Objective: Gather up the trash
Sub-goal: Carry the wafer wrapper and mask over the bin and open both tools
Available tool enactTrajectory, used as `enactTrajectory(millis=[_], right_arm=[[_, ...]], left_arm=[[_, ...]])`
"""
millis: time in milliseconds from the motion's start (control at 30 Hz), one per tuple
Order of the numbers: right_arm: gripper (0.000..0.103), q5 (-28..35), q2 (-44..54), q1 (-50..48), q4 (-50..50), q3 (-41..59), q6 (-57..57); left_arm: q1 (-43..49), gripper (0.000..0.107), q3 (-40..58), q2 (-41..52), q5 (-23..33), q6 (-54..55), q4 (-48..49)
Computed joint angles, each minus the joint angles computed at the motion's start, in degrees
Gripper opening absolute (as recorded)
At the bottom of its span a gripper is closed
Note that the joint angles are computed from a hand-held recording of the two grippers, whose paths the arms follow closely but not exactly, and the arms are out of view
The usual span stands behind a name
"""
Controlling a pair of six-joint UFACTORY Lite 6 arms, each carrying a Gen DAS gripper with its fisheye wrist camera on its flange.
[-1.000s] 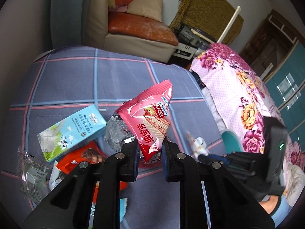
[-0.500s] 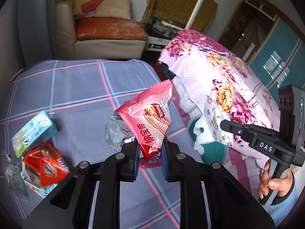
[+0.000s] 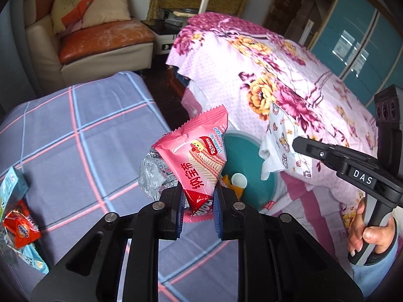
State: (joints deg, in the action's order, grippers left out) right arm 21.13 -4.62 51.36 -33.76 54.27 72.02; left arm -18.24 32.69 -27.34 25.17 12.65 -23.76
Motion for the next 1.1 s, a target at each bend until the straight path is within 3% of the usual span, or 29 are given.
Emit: enactTrajectory(millis=[333, 733, 1100], right_arm=[[0.005, -4.39, -7.27, -7.15, 6.95, -9.79, -8.43], [0.005, -9.45, -5.52, -13.29, 16.33, -12.66, -19.44], [0.005, -11.36, -1.59, -16.81, 26.58, -11.58, -31.25]], left_arm=[[-12.34, 0.02, 6.77, 15.68, -7.18, -15.0, 9.73], [-14.54, 0.02, 13.81, 28.69, -9.9, -12.37, 7.59], [-14.12, 0.02, 18.89, 37.06, -10.95, -3.91, -0.18]])
